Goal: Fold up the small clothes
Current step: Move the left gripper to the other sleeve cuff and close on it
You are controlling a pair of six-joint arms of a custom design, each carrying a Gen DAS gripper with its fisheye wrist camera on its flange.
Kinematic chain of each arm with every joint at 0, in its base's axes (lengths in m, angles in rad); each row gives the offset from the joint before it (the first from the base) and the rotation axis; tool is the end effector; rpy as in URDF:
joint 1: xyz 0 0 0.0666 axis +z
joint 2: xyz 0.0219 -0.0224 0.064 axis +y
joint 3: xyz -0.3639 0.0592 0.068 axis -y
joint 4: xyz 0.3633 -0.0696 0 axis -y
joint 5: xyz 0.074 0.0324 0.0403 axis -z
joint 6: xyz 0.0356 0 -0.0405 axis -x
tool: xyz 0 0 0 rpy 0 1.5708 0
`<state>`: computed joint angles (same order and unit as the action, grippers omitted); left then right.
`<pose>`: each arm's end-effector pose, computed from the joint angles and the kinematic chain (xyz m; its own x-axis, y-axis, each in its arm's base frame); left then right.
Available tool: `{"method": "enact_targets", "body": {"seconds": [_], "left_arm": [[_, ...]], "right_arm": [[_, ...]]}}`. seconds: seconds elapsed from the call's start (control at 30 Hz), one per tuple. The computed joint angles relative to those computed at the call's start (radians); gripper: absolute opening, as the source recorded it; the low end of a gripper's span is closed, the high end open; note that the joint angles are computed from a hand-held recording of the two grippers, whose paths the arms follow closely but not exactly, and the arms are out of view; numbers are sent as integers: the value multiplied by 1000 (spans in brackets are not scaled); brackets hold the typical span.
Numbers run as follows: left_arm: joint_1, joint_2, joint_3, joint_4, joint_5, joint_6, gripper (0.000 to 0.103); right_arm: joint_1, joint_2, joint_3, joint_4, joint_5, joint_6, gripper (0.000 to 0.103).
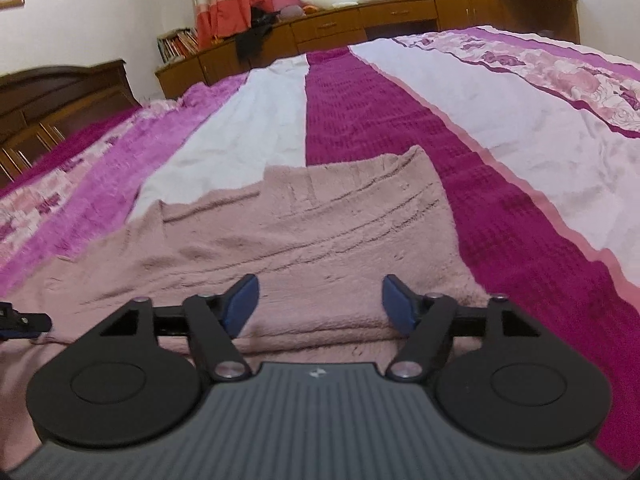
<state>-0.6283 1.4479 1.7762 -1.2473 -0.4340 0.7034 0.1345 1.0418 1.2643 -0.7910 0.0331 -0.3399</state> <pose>0.3751 -0.2545 0.5326 -0.7020 -0.2154 -0.6789 -0.1667 0.9764 -0.1374 0.3406 0.0445 0.5001 -0.5385 0.2634 -0.8004 0.0776 0.9614 0.2642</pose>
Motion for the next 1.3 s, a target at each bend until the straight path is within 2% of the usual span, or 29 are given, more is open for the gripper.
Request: {"method": "enact_targets", "body": {"seconds": [0.03,0.07,0.23,0.47,0.63,0.87,1.07,1.17,1.3], "left_arm": [[-3,-4,3,-12,-12,8,62],[-8,-9,2,-18,-31,11,65],[-22,-32,3,-54,-84,-12,65],[-3,-93,-30,-97,-101,31,65],[51,-160,-74,-131,-91,105,65],[136,-246,-150,-151,-65,190,66],[207,-291,-211,-129,-28,296,66],[254,-289,-212,-119,0,305,66],[310,-266,-197,-95,-14,308,66]], "right_arm": [[5,-12,-2,-3,2,-3,79],[9,-21,-4,-9,1,-8,80],[33,-68,-9,-43,-14,-50,81],[81,-135,-18,-86,-14,-89,84],[112,-175,-20,-115,-4,-106,89],[154,-225,-33,-168,27,-123,90],[176,-251,-52,-195,53,-138,90],[173,-256,-54,-212,46,-144,90],[179,-260,-57,-210,58,-144,90]]}}
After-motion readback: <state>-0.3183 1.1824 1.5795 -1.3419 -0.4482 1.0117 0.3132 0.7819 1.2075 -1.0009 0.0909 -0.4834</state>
